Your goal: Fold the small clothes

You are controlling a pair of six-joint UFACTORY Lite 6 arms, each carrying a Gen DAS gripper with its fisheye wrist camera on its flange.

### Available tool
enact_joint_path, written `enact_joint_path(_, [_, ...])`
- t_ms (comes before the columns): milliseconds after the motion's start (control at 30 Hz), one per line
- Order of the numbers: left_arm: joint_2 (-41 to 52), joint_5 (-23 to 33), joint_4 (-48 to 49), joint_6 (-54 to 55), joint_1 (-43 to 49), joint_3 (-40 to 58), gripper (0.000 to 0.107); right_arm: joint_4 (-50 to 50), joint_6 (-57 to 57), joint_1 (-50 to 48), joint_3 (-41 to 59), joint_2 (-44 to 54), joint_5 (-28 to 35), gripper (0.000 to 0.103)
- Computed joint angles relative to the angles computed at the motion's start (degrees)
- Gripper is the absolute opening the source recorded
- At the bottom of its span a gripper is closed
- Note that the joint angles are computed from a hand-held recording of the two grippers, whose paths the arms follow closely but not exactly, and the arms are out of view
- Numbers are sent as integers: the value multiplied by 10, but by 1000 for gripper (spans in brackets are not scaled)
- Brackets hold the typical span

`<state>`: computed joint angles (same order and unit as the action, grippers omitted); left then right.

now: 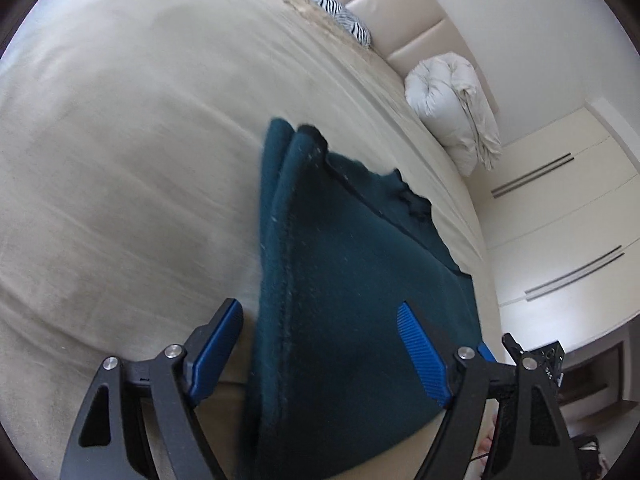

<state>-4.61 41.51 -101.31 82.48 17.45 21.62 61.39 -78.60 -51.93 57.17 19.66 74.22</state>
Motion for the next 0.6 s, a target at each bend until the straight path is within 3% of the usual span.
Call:
enact_joint_path(167, [35, 26, 55, -49, -4, 26, 80, 2, -12, 56, -79, -92, -18, 50])
enact_joint_path(333, [74, 47, 79, -76, 0, 52, 80, -4, 6, 76, -91, -116, -20, 50])
enact_joint_path(433, [83, 38, 110, -109, -13, 72, 72, -19, 13, 76, -86, -109, -13, 50])
enact_joint_path(600, [132, 73, 120, -107, -5, 85, 25, -10, 16, 108, -106, -110, -29, 50])
